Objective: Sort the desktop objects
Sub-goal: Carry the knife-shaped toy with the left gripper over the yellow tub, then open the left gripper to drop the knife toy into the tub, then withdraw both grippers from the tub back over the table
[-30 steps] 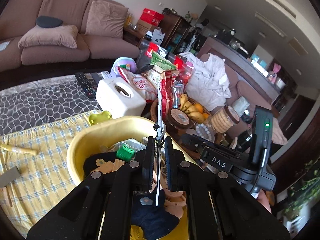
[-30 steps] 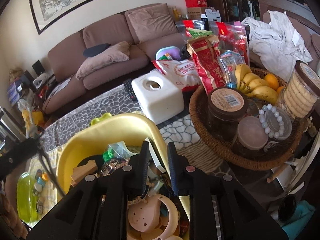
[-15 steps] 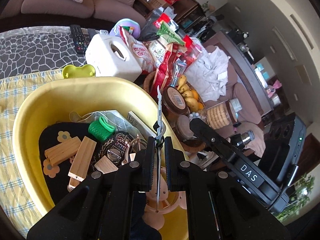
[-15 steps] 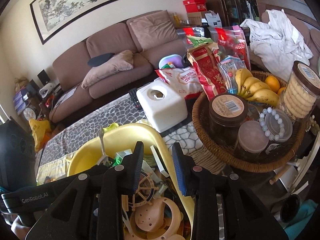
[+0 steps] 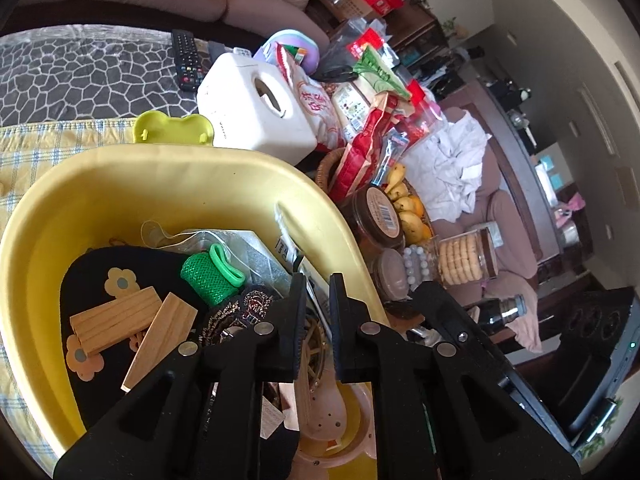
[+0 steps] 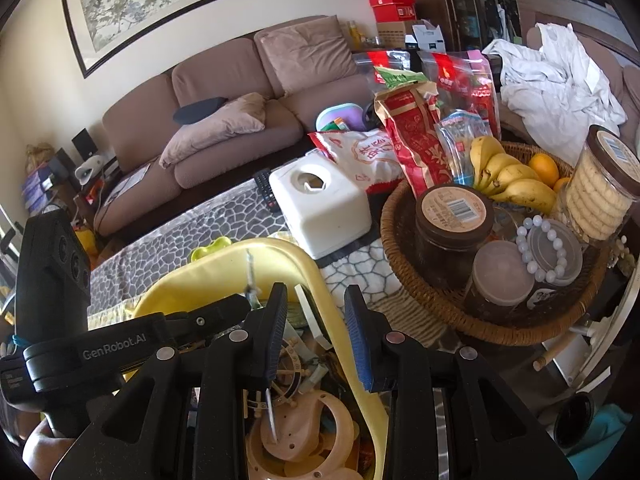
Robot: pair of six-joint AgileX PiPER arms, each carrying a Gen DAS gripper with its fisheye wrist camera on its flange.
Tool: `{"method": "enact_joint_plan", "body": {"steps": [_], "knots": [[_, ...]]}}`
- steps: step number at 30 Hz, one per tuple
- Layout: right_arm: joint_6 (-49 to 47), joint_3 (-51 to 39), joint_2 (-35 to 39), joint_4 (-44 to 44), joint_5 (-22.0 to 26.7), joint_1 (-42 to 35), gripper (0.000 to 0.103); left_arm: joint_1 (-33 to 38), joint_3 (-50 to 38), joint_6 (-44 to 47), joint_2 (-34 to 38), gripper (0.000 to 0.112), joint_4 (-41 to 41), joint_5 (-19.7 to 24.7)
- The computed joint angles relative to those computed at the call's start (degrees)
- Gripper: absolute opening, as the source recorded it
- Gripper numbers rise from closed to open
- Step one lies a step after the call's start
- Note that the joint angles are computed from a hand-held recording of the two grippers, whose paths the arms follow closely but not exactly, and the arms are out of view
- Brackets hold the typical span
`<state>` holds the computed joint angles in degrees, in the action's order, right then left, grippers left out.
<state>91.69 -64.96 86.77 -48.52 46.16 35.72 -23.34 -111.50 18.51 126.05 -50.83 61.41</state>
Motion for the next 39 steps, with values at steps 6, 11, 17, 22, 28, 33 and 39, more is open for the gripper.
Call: {"method": "enact_joint_plan", "body": {"steps": [6, 11, 17, 22, 28, 33, 39], "knots": [[0.1, -0.1, 0.0, 0.0, 0.1, 0.1, 0.031, 0.3, 5.0, 3.9, -4.0, 0.029, -0.1, -2.3], [-0.5, -0.5, 0.2, 0.2, 0.1, 0.1, 0.031, 0.8, 7.9, 6.4, -8.1, 0.040, 2.9, -4.4], [-3.0, -2.6, 1.6, 1.3, 0.5, 0.3, 0.032, 2.1, 12.9, 9.5, -13.2, 0.056, 6.5, -8.0], [-5.0, -5.0, 3.8, 2.1, 1.7, 1.0, 0.040, 3.1, 16.4, 12.1, -16.4, 0.063, 8.7, -10.2], [-6.8, -8.2, 6.4, 2.5, 2.6, 2.1, 0.054, 3.9, 21.1, 14.4, -20.4, 0.079, 11.6, -13.9], [-8.5, -11.5, 8.9, 2.9, 2.5, 3.2, 0.081, 6.3, 24.2, 16.3, -22.4, 0.092, 11.7, -15.7], [-11.0, -16.2, 12.5, 4.1, 3.2, 4.3, 0.092, 9.9, 26.3, 18.7, -24.1, 0.103, 11.9, -16.4]]}}
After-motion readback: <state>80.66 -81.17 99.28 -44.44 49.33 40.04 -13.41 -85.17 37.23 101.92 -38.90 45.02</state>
